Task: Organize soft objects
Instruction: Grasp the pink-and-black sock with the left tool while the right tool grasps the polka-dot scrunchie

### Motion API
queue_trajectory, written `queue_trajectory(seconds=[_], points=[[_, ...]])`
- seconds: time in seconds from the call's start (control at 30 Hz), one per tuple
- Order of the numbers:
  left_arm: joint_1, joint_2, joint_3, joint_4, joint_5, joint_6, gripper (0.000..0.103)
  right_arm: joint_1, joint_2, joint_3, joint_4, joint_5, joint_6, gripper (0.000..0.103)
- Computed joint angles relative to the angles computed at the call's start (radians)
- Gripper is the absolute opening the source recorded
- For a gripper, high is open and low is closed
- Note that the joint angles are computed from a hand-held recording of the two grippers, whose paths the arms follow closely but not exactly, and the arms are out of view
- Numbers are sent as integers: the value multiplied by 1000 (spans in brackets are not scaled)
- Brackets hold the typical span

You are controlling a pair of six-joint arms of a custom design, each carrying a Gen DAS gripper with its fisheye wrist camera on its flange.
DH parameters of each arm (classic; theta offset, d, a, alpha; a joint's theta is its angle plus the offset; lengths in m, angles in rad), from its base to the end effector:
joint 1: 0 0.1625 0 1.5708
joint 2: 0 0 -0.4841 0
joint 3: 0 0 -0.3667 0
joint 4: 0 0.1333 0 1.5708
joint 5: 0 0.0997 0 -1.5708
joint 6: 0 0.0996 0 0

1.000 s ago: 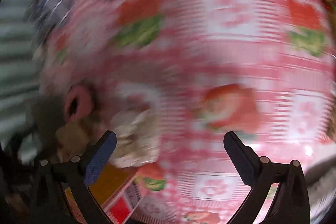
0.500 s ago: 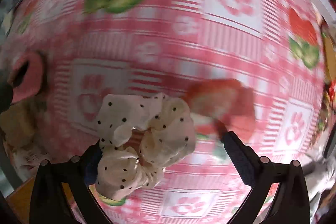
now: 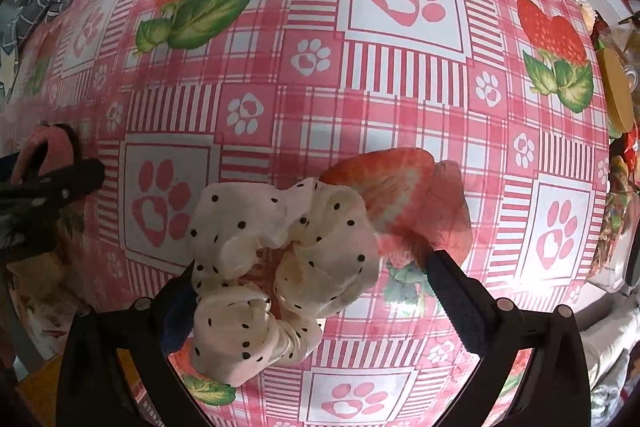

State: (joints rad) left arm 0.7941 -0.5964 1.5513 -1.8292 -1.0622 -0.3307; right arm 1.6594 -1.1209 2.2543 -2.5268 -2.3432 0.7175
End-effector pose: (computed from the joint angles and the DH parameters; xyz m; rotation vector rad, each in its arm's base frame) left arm -0.3140 -0.5789 0.0044 0.7293 2.2225 0.4008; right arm 0.1035 -0.4440 0.1784 -0.6485 -2.2699 0.1833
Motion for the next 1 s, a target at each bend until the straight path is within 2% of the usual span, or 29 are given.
queue_trajectory(seconds=[0.07, 0.2, 0.37, 0.43, 0.47, 0.5, 0.53, 0.57, 0.6, 0.63, 0.7, 0.8, 1.0], points=[[3, 2, 17, -21, -12, -11, 103, 0, -16, 11, -10, -8, -17, 103], [7, 2, 19, -26, -8, 8, 103, 15, -33, 16, 31, -3, 8, 103], [16, -21, 50, -50, 0, 23, 103, 25, -19, 21, 15, -17, 17, 102], [19, -6, 6, 23, -10, 10, 103, 35, -18, 15, 21, -20, 14, 96], [21, 1, -11, 43, -13, 3, 102, 45, -20, 11, 25, -24, 8, 85], [22, 6, -17, 45, -14, 1, 100, 57, -22, 8, 20, -30, -9, 69], [20, 1, -10, 34, -13, 6, 98, 66, -24, 3, 25, -32, -17, 60], [17, 7, -14, 27, -11, 15, 93, 72, -28, 0, 25, -29, -35, 43], [13, 5, -12, 20, -9, 29, 85, 70, -36, 2, 10, -11, -56, 34], [6, 1, -6, 9, -8, 45, 79, 67, -44, 3, 3, 4, -63, 34], [-7, -6, -1, -5, -5, 81, 40, 63, -57, 6, 3, 22, -56, 31], [-6, -12, -13, -1, -13, 87, 32, 62, -89, 21, -17, 53, -35, 31], [-7, -53, -4, -18, 6, 113, 32, 85, -163, 42, 7, 74, 23, 31]])
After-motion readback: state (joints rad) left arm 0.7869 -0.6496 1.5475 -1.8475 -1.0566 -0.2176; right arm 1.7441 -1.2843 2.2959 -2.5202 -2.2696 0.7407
